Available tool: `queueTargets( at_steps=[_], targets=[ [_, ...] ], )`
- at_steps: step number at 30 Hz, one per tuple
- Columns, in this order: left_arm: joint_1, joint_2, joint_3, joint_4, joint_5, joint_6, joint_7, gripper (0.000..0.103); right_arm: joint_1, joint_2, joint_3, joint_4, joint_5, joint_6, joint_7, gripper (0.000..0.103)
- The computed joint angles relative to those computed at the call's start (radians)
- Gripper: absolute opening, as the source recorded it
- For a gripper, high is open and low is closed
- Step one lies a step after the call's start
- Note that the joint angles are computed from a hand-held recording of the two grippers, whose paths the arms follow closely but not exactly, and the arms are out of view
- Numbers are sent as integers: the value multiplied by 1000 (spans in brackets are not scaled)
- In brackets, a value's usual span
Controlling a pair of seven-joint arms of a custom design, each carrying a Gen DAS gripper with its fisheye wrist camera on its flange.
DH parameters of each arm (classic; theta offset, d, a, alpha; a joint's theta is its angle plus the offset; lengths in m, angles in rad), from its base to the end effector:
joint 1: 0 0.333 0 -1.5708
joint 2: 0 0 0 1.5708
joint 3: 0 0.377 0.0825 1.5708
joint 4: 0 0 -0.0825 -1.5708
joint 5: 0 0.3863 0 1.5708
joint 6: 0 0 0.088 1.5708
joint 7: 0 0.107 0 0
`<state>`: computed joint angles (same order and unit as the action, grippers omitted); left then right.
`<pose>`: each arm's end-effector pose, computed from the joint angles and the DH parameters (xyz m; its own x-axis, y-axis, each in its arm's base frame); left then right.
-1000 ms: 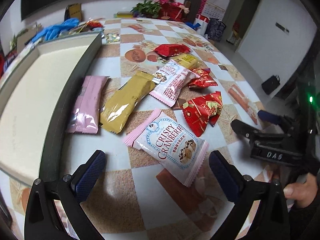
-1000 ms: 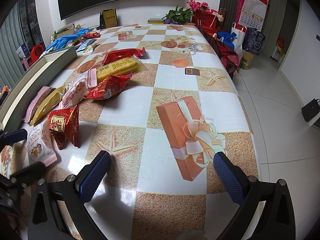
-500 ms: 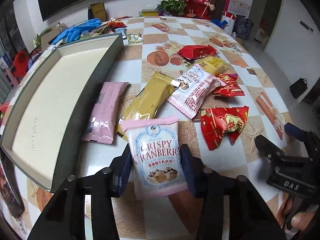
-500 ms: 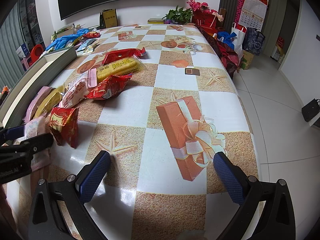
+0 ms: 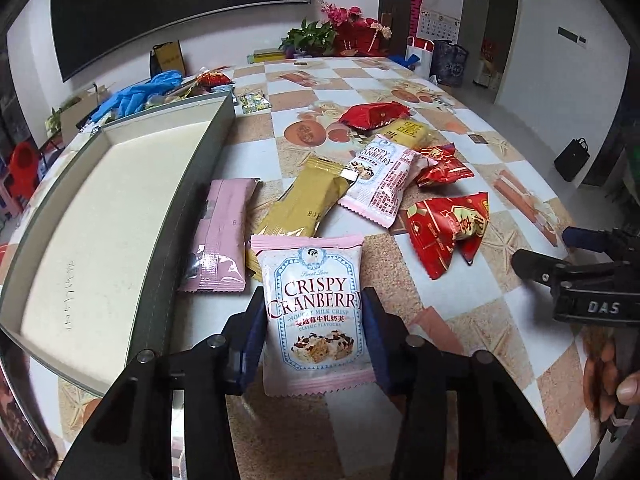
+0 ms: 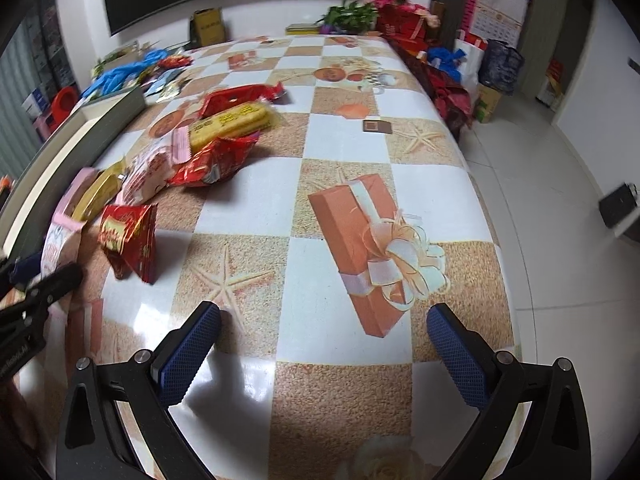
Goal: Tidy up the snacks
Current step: 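Grasp the red snack packet with the right gripper, then lift both held packets and carry them toward the gray tray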
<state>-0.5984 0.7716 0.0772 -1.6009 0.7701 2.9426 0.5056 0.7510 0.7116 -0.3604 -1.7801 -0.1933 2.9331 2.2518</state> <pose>0.6364 -0.4331 0.2689 -0.2152 -0.9764 0.0189 -0.7776 0.1596 -0.6081 0.6552 0.3327 0.2699 0.0223 -0.9995 0.0218 -0.8540 -0.0304 -0.5193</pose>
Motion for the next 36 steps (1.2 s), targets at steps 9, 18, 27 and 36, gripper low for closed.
queueTargets(
  at_steps=[9,18,27,36],
  targets=[
    [-3,-4,9,-11,-2,16,-18,50,-95,8,185,87,118,63,-203,103],
    [-4,-7,14,-16,0,17,-20,50,-92,132,183,304,151,-85,-235,100],
    [-7,2,10,4,5,-5,-24,52,-43,94,125,210,75,-17,-204,35],
    [-7,7,4,15,8,-18,-24,52,1,62,72,104,100,91,-212,35]
  ],
)
